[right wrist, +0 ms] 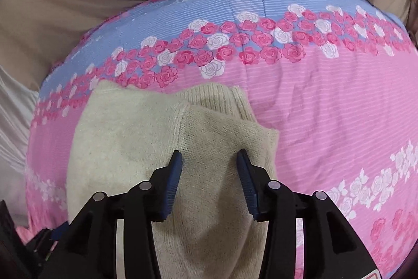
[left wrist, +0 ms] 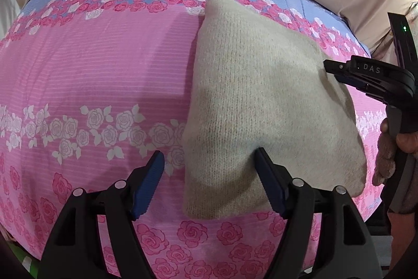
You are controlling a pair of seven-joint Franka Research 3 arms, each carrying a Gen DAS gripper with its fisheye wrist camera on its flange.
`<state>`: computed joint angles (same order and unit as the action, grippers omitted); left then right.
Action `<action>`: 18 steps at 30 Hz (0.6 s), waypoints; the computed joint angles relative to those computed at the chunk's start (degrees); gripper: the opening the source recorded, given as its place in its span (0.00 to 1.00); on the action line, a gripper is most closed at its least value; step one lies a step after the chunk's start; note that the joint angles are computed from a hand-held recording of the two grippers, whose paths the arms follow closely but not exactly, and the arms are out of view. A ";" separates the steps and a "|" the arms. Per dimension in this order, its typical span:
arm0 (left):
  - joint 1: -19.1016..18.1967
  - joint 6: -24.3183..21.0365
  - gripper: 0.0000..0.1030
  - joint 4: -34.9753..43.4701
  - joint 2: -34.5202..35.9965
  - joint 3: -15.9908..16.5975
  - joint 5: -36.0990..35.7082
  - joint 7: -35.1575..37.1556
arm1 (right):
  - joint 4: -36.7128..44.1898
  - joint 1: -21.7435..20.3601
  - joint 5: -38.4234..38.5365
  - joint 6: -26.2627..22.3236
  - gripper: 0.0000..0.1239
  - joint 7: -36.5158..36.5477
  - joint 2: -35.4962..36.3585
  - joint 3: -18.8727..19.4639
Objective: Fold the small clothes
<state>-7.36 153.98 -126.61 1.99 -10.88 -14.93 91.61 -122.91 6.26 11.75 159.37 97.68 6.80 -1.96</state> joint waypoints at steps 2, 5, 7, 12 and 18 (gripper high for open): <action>0.09 0.14 0.68 -0.25 -0.12 0.04 -0.33 0.14 | -1.51 -0.31 2.17 2.23 0.38 -1.15 -1.44 0.38; -0.03 2.65 0.67 -1.97 -1.89 -0.16 -5.54 5.13 | -3.76 -1.12 6.78 3.74 0.45 -2.98 -3.58 0.54; -1.03 6.33 0.68 -3.77 -4.11 -0.01 -11.72 11.97 | -4.12 -2.03 14.33 2.59 0.46 -8.85 -4.06 1.01; -2.88 5.06 0.68 -2.64 -4.14 1.34 -16.58 16.96 | 0.32 -3.50 25.07 -3.65 0.44 -16.91 -0.03 1.79; -3.02 4.62 0.68 -2.19 -4.23 1.19 -17.23 17.31 | 2.04 -2.75 42.28 -2.22 0.08 -35.58 -6.32 3.34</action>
<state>-10.39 158.60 -128.81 -2.24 -9.69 -32.16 108.92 -120.87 3.51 54.03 157.16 62.09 0.48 1.38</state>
